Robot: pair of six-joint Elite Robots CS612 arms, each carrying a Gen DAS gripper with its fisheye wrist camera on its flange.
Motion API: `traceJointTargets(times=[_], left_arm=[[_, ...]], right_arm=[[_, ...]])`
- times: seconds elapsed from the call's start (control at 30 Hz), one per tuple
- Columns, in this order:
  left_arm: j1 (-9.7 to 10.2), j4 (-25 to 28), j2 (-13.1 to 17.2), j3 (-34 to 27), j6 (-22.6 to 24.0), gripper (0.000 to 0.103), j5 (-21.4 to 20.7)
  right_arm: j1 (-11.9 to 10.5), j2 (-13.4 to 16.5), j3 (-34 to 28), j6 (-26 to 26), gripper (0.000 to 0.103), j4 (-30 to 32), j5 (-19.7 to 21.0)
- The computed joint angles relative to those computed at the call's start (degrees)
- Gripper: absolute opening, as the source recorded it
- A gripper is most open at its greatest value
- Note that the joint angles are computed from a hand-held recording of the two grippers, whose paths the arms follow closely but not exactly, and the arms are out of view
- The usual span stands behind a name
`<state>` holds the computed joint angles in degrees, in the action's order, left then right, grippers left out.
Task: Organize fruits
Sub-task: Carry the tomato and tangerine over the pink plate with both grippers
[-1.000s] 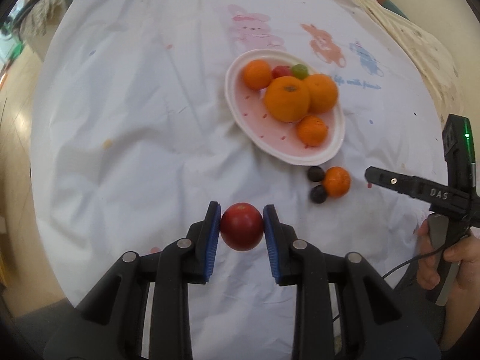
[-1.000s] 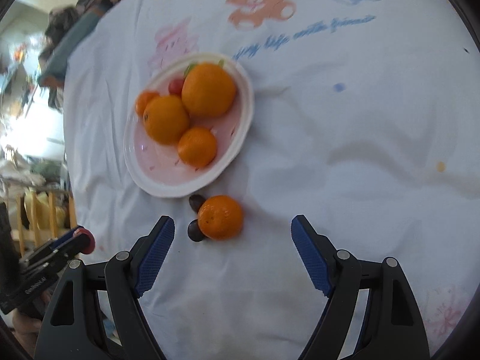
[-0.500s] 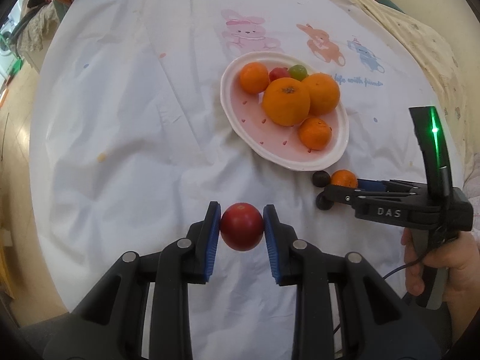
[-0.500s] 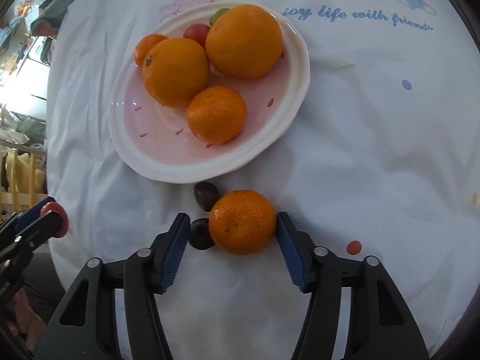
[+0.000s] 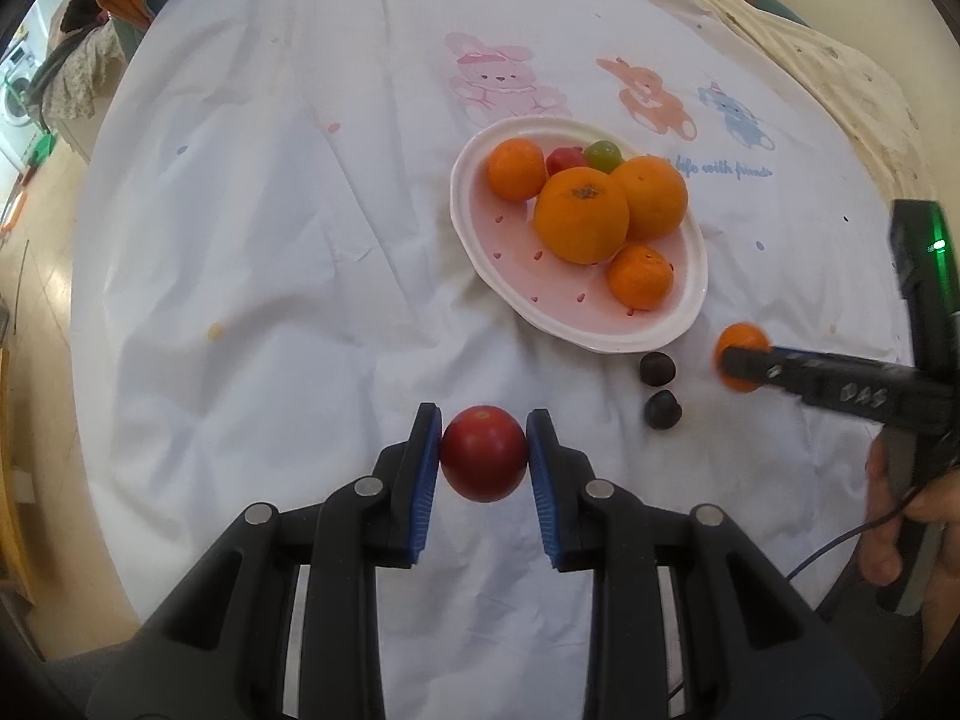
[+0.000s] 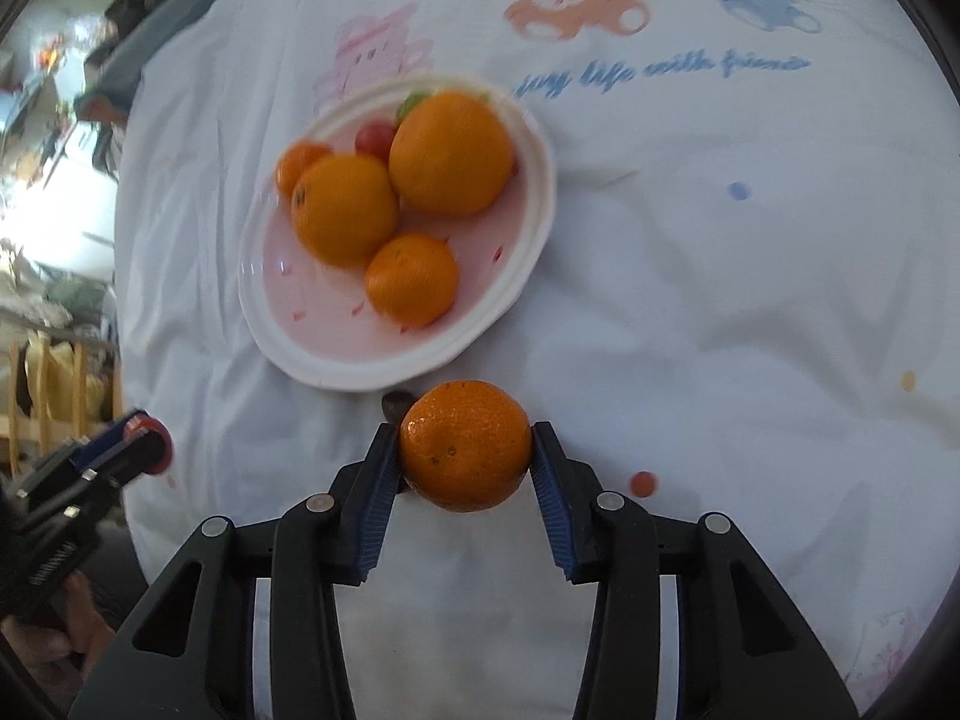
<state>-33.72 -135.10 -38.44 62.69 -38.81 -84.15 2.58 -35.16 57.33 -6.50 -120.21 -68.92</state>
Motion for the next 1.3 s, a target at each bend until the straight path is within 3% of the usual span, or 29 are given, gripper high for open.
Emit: traceJointTargets(times=[0.23,0.37,0.5,0.77,0.93,1.17,1.3], left_arm=[[0.72,-1.1,0.4,-2.4,0.6,0.025,0.7],[1.23,0.1,2.5,-6.8,2.0,0.025,1.6],[0.94,2.8,5.5,-11.9,5.6,0.025,4.7],[1.59,5.9,11.2,-20.2,8.4,0.025,1.9],[1.77,7.1,13.1,-22.3,9.2,0.025,1.4],[2.00,7.1,14.2,-23.4,10.2,0.025,0.1],[2.27,8.2,14.8,-24.3,9.8,0.025,-0.4]], right_arm=[[-1.6,-0.9,0.9,4.6,0.045,-7.7,5.3],[-1.9,0.2,-1.4,5.4,0.045,-9.3,7.9],[-1.4,2.2,-5.4,4.1,0.045,-6.2,7.0],[-0.8,6.6,-13.3,2.0,0.046,0.6,6.2],[-0.4,9.1,-16.9,0.8,0.046,4.8,5.6],[-0.3,9.5,-16.5,0.8,0.046,6.3,5.2],[-0.7,10.0,-17.2,1.6,0.048,7.4,7.3]])
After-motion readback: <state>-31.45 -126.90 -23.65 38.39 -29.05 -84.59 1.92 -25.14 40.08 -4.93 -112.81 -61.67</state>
